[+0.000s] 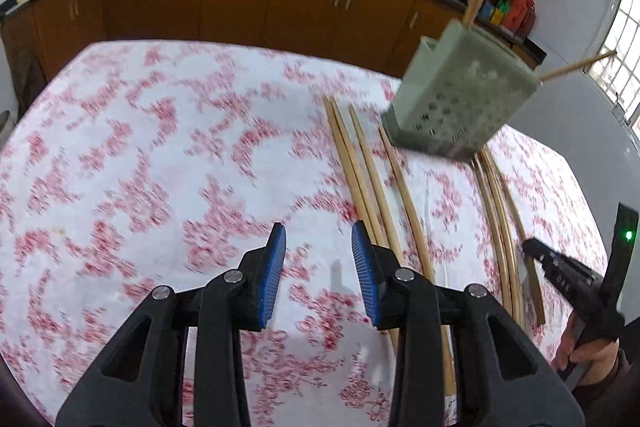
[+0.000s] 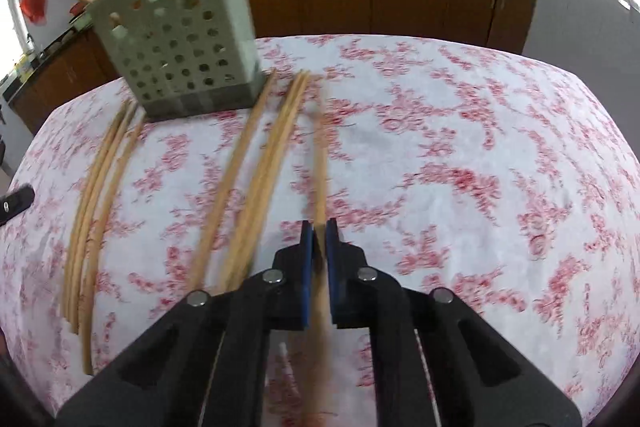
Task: Organize utensils
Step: 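Grasp another chopstick with the right tool while the left tool grasps one too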
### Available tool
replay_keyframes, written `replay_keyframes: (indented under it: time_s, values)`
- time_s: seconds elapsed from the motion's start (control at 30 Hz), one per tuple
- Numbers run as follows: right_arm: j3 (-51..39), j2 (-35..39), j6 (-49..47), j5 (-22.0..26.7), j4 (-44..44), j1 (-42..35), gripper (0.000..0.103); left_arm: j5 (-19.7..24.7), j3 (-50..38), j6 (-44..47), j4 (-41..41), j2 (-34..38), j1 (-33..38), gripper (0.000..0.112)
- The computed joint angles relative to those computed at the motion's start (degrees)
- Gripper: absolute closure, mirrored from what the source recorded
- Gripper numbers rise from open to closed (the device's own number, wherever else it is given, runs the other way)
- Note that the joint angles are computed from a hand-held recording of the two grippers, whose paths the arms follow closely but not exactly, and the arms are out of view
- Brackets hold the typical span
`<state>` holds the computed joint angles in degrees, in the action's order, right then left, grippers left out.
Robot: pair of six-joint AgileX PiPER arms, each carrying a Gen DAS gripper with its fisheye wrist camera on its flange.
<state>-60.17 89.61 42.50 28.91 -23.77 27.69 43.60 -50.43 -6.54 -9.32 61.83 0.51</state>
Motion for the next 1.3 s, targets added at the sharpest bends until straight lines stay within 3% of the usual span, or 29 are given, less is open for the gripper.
replay_keyframes:
  time_s: [0.17, 0.37, 0.6, 0.7, 0.87, 1.0, 1.1, 1.3]
  values:
    - [1.3, -0.8, 0.8, -0.9, 1.5, -4.0, 0.095, -1.7, 1.7, -2.5, 1.1, 1.9, -3.5, 0.077]
    - [2.3, -1.1, 2.2, -1.4, -1.6, -3.5, 0.095, -3.5, 1.8, -8.5, 6.0, 4.1, -8.9, 0.083]
    - [3.4, -2.6, 2.4, -1.1, -1.2, -2.8, 0.095, -3.1, 1.1, -21.3, 19.0, 5.7, -15.3, 0.089]
    - [3.0, -2.4, 1.8, -1.0, -0.8, -3.1, 0.095, -2.8, 1.0, -22.9, 20.8, 5.9, -13.9, 0.089]
    - [3.1, -2.4, 1.8, -1.1, -1.1, -3.0, 0.095, -2.7, 0.9, -19.3, 17.2, 5.5, -9.9, 0.091]
    - [3.3, -2.5, 2.2, -1.2, -1.6, -2.7, 0.092, -3.2, 2.2, -23.2, 22.1, 4.7, -12.6, 0.091]
    - [3.2, -2.3, 3.1, -0.8, -3.3, -1.9, 0.092, -2.4, 2.3, -26.8, 26.2, 4.8, -14.0, 0.105]
    - [3.8, -2.5, 0.6, -2.3, -1.5, -2.6, 0.095, -2.6, 1.8, -21.9, 22.9, 4.9, -4.6, 0.105]
